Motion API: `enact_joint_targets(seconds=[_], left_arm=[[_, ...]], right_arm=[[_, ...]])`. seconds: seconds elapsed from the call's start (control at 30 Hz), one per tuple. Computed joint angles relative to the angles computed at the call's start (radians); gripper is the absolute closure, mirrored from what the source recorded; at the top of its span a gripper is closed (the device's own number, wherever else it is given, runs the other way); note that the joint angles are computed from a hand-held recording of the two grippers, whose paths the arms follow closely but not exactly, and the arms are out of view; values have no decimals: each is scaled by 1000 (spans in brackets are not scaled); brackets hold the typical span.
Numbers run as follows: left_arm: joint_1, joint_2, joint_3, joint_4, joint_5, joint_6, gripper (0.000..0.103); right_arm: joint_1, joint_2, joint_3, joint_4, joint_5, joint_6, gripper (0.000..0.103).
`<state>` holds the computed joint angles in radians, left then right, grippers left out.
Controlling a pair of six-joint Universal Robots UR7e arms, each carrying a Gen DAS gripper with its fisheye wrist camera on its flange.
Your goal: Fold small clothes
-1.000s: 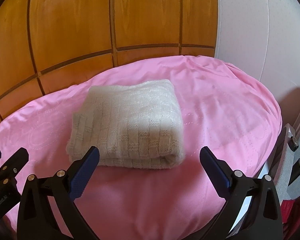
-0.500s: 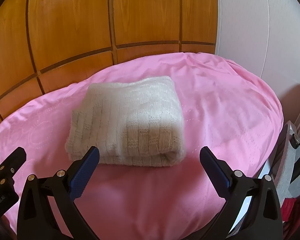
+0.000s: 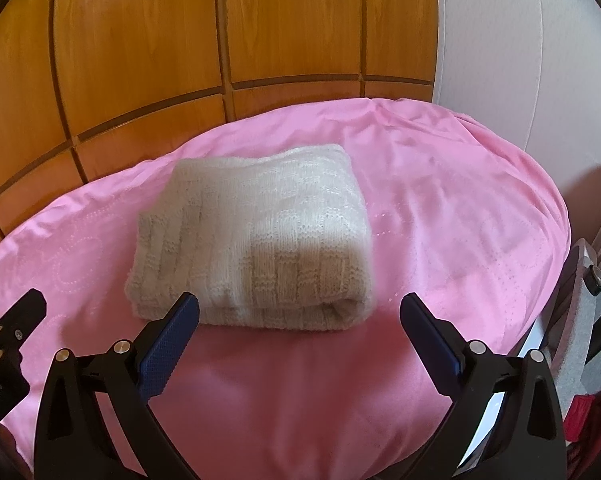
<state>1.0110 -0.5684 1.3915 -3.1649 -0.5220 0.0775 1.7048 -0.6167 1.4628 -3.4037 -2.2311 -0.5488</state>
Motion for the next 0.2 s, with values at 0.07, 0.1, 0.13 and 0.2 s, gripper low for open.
enact_joint_targets(seconds=[0.07,0.1,0.13,0.2], left_arm=[[2,3,-7,11,13,-17,2],[4,2,-9,15,13,-23,2],[6,1,-10,22,13,-29,2],[11,0,-12,39,15,-43,2]], right_arm=[[-2,1,-7,-3,-2,-4,3],[-4,0,-10,-3,2,-5,3],[-6,-1,-15,-1,6,-8,3],[-15,-5,-43,35,20,5,3]])
